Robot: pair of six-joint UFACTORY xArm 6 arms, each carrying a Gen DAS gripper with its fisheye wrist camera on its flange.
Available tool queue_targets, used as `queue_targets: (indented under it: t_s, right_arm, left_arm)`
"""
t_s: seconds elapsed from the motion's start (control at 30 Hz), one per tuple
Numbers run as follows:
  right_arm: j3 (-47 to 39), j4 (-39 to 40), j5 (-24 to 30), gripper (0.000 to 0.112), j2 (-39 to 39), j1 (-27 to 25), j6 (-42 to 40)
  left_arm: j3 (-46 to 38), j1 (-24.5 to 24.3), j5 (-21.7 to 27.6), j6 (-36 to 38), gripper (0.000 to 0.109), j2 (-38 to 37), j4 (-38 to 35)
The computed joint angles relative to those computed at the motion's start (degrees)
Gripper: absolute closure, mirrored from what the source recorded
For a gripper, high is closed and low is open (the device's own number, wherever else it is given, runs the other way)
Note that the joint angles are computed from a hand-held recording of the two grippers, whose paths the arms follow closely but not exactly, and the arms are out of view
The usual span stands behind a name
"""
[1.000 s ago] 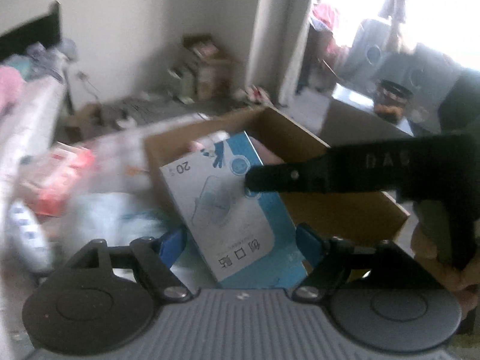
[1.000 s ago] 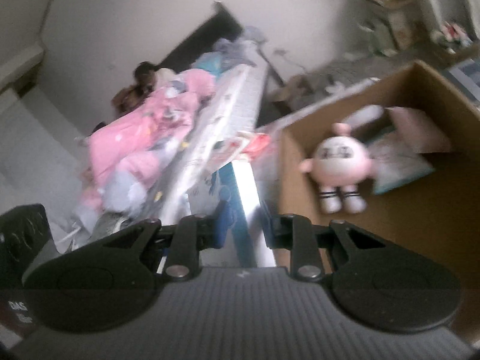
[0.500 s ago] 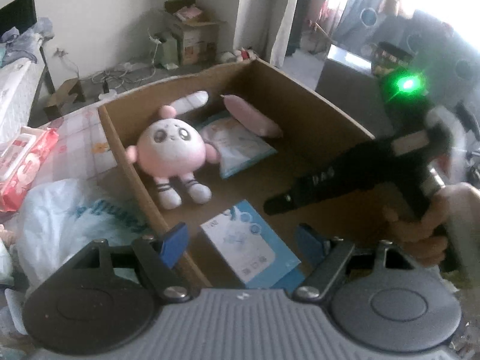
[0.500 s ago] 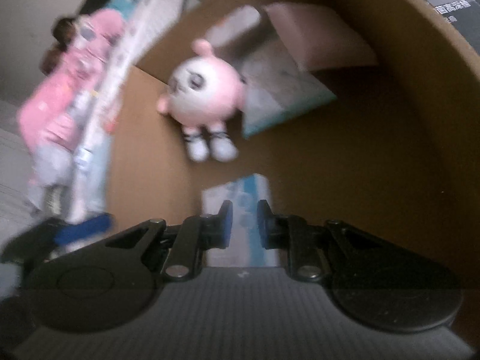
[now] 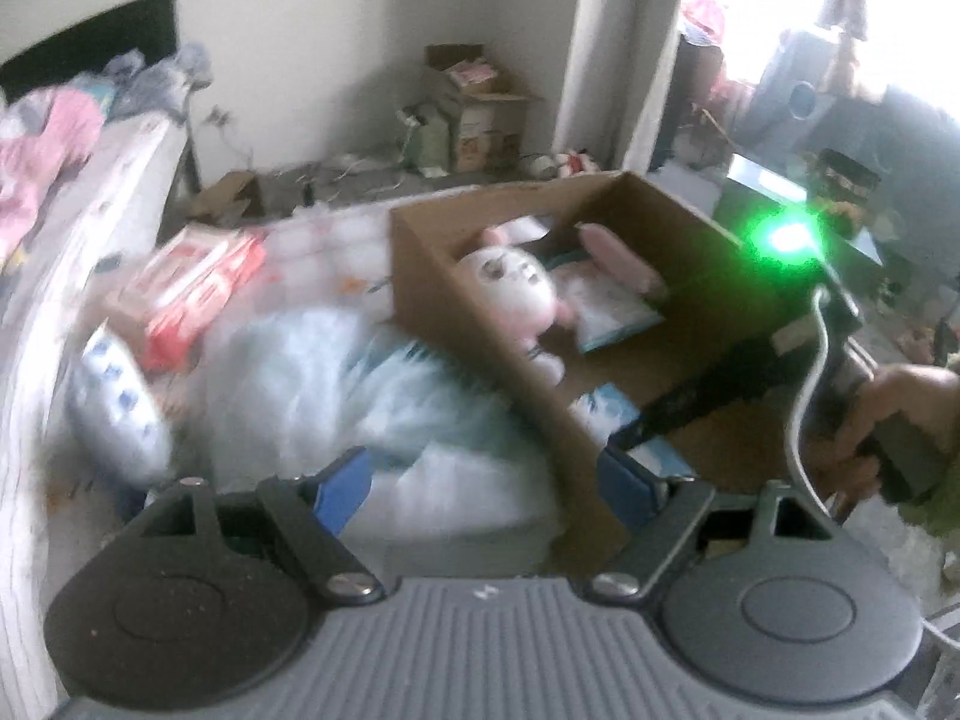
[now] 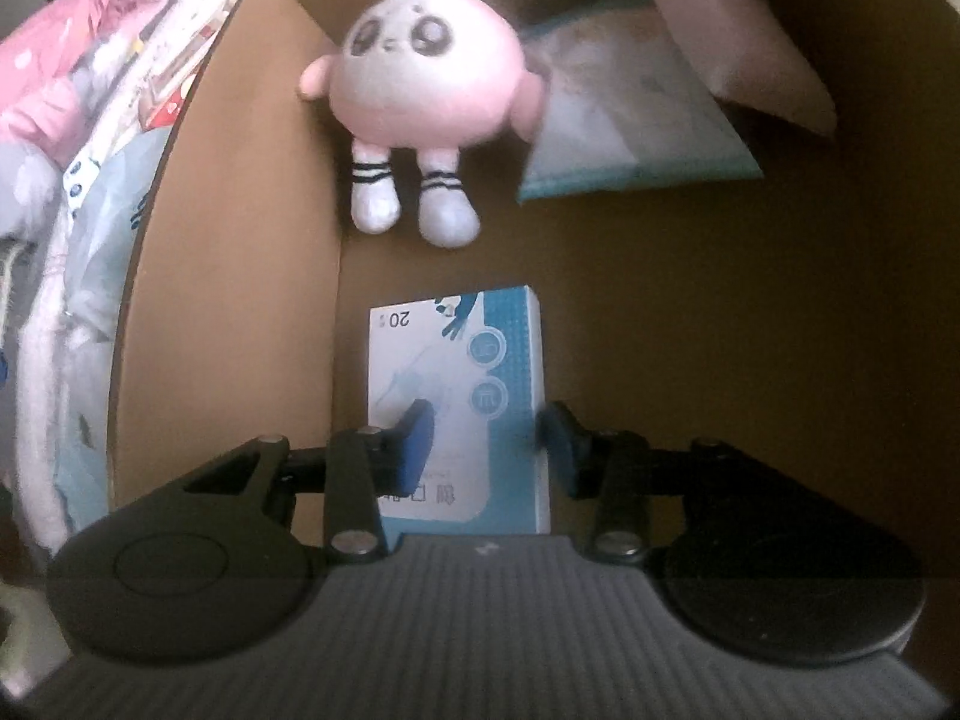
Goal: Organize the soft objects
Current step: 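Carry the mask box into the cardboard box and open the right tool, then move both tools back toward the pile beside the bed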
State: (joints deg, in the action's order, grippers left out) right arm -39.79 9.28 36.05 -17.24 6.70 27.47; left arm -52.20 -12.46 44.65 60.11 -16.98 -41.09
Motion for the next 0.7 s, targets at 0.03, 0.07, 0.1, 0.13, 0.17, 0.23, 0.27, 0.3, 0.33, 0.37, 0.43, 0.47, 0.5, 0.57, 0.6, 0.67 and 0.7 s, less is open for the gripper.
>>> queue_targets:
  t_s: [0.03,0.07,0.1,0.13,0.17,0.23,0.27,0.3,0.33,0.37,0.43,0.47,0.5,0.57,0.6,0.67,0.7]
  right_arm:
    - [-0.43,-0.2,-0.38,0.075,0.6,0.33,0.37]
    - [-0.54,-0.11,-0.95,0.077,0.89,0.57,0.54]
    - [-0.76,0.54,-1.71,0.077,1.44,0.69,0.66]
    - [-0.96,1.32,-2.27,0.078,1.86,0.71,0.81]
    - [-1.2,1.62,-2.93,0.079,2.34,0.78,1.37]
    - [-1.6,1.75,-4.5,0.081,3.34,0.97,1.99]
    - [-1.32,2.02,-5.39,0.081,3.54,0.73,1.96]
    - [-1.47,1.97,-5.92,0.082,3.87,0.78,2.74]
    - [-1.63,1.5,-6.33,0.083,4.09,0.79,3.75]
    - [-1.08,1.16,-6.91,0.086,3.75,0.55,4.43]
    - [-0.88,-0.89,-7.73,0.088,3.69,0.53,7.75]
    - [-0.59,-1.07,-8.14,0.088,3.6,0.49,8.65]
    - [-0.35,-1.15,-8.39,0.088,3.39,0.58,9.71]
    - [0.4,0.14,-8.35,0.086,2.35,0.56,10.32]
    - [0.68,0.52,-7.85,0.086,1.56,0.6,10.4]
    - [2.36,-0.45,-6.98,0.086,-1.09,0.33,11.4]
    - [3.05,-0.7,-5.94,0.085,-2.52,0.09,11.95]
  left_arm:
    - [0.36,1.12,0.58,0.1,0.025,-0.02,-0.25]
    - [0.71,2.13,1.03,0.07,0.025,-0.06,-0.27]
    - [1.07,3.09,1.35,-0.08,0.025,-0.01,-0.03]
    - [1.45,3.96,1.56,-0.23,0.025,0.04,0.33]
    - [1.87,4.76,1.64,-0.41,0.025,0.14,0.71]
    - [2.36,6.37,2.14,-0.88,0.025,0.56,1.49]
    - [2.56,7.13,2.4,-0.87,0.025,0.71,1.71]
    - [2.86,7.83,2.34,-1.04,0.025,0.88,2.12]
    - [3.28,8.44,2.08,-1.07,0.025,0.86,2.39]
    - [3.74,9.13,1.58,-0.81,0.025,0.85,2.52]
    - [4.53,10.47,0.69,-0.31,0.025,0.71,2.61]
    - [4.68,11.05,0.5,-0.36,0.025,0.8,2.78]
    - [4.76,11.64,0.5,-0.37,0.025,0.88,2.94]
    - [5.02,12.78,0.45,0.12,0.025,0.92,3.07]
    - [5.22,13.34,0.18,0.59,0.025,0.84,3.07]
    - [5.5,14.03,-0.2,1.17,0.025,0.51,3.02]
    - [5.62,14.42,-0.18,1.48,0.025,0.33,2.93]
